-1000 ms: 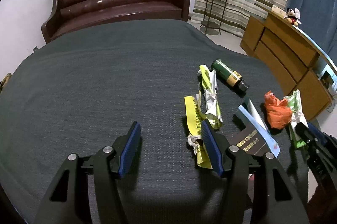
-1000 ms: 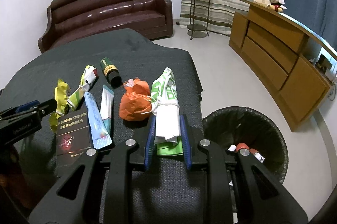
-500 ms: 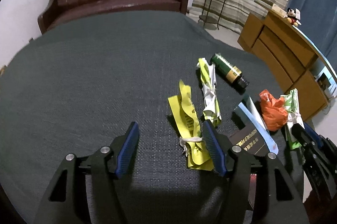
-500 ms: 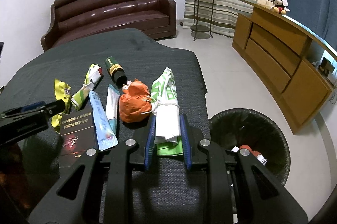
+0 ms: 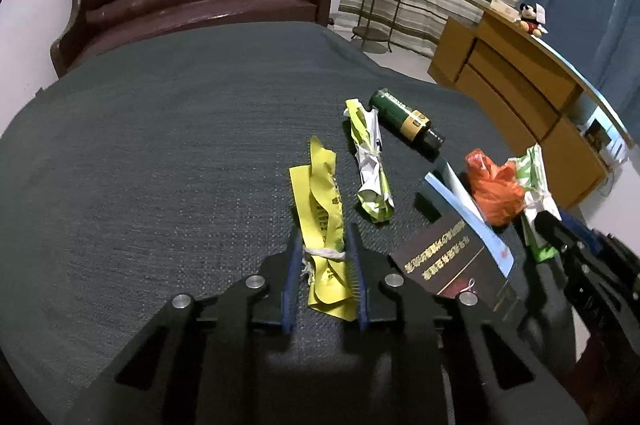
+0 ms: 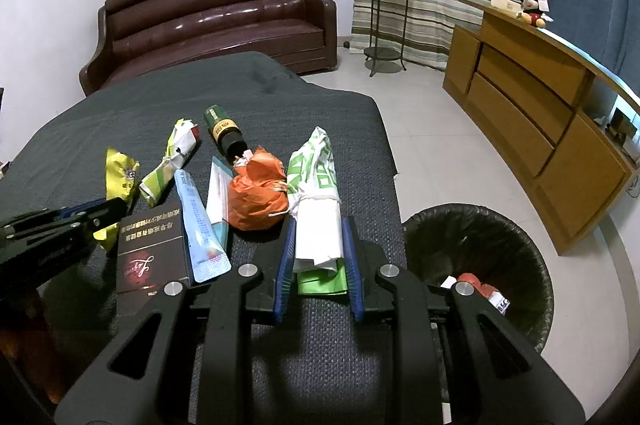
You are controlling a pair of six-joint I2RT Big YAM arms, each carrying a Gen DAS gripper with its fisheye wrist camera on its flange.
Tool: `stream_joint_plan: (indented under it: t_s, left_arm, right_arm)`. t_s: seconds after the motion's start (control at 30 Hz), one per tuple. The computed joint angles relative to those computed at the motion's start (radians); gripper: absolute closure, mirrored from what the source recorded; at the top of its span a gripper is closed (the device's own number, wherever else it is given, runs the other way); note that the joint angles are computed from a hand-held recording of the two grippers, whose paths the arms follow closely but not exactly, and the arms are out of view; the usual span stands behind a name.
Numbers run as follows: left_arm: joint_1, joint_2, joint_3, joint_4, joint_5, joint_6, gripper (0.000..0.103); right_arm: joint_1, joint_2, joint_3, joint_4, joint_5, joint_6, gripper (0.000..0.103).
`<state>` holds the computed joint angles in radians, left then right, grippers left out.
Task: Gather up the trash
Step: 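Carry the yellow wrapper and white-green bag over the black bin and open both tools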
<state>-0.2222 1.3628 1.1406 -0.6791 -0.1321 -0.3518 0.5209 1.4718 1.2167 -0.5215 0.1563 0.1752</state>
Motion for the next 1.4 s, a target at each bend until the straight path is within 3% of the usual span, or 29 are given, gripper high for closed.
stream_joint_plan:
  t_s: [0.47,0.73,1.13,1.4]
  left_arm:
    - [-0.018,-0.073,-0.05,0.031,-0.052,0.009,0.08]
    - [-0.088,-0.098,-0.038,0.067,-0.055,0.014,0.08]
    - [-0.224,0.005,0.058,0.113,-0.031,0.033,0.08]
    - [-0.292,0.097,0.134,0.129,-0.057,0.059,0.08]
  right_arm:
    - [-0.002,-0.049,-0.034,0.01,0.029,0.022,0.08]
    - [-0.042,-0.119,-0.074,0.02,0.06,0.02,0.08]
    - [-0.164,-0.206,-0.143,0.03,0.093,0.0,0.08]
    - [-0.237,-0.233,-0.193,0.052,0.086,-0.015,0.08]
